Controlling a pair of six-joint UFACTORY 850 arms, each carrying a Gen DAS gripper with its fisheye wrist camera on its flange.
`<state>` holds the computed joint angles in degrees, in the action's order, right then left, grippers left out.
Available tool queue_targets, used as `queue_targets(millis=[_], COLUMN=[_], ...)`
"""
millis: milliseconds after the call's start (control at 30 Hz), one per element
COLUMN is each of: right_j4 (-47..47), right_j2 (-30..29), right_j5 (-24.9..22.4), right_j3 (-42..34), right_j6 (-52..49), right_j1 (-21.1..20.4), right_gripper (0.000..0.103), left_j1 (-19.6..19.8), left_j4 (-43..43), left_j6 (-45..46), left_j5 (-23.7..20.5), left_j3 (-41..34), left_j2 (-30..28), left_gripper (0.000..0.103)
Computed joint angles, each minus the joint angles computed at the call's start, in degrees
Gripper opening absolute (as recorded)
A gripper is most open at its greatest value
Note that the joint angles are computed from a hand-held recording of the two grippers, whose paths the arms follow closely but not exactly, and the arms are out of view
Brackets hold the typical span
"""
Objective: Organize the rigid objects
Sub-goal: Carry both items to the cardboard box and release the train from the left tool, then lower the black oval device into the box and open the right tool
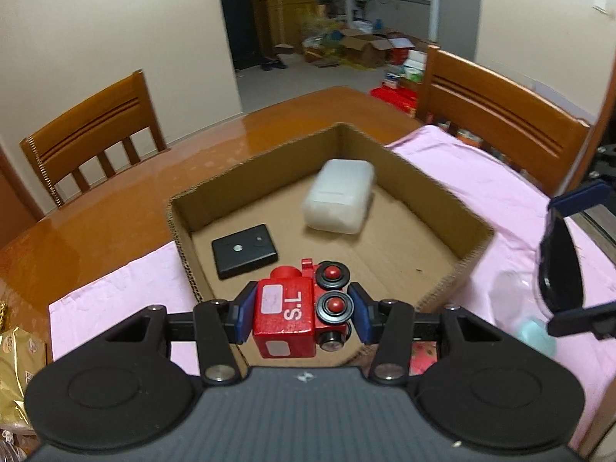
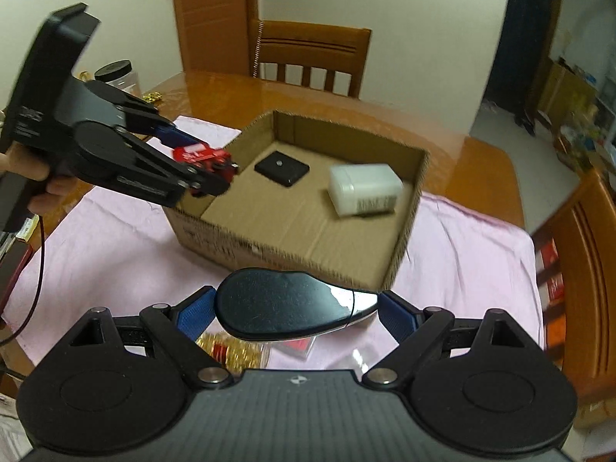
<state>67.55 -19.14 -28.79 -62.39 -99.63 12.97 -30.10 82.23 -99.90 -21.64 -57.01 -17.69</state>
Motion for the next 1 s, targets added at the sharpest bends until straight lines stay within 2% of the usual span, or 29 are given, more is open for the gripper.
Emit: queue_targets(millis=[100,167,233,267,333,633,1000], right_j4=[-0.33,-0.44,-0.82,-1.09,-1.45,-1.73,-2.67], right_j2=[-1.30,-1.95,-2.65,-2.95,-3.29,-5.49,-10.36], right_j5=[-0.79,-1.32,-1.55,-1.58,-1.93,-2.20,-0.43], right_j3=[-1.73,-2.52,-3.37,-3.75,-4.20,-7.11,-13.83], right_j6=[-0.36,-0.53,-0.47,-0.35,-0.34,0.47,4.66], right_j1=[0.45,0.75,1.10,1.27,1.45,2.27,3.85], right_gripper=[0.093,0.093,0.093,0.093,0.093,0.093,0.093], left_j1=[0.48,0.70,0.93,0.69,0.22,-2.76,-6.29], left_j4=[0.99,3.56,4.24,5.00,7.16,-1.45,-6.10], left_j6=[-3.07,-7.37,-10.35,-12.82,-16.66,-14.43,-19.36], left_j5=[-1.29,-2.71,-3.80,-5.27,-7.02,-10.22,-14.11], left_j3=[-0.85,-1.16,-1.37,-1.16,-0.17,3.73,8.66], left_j2=[-1.61,-2.54,-3.06,-3.07,-2.46,1.63,5.32], left_gripper=[0.049,0.054,0.095,0.099,0.099,0.100,0.100])
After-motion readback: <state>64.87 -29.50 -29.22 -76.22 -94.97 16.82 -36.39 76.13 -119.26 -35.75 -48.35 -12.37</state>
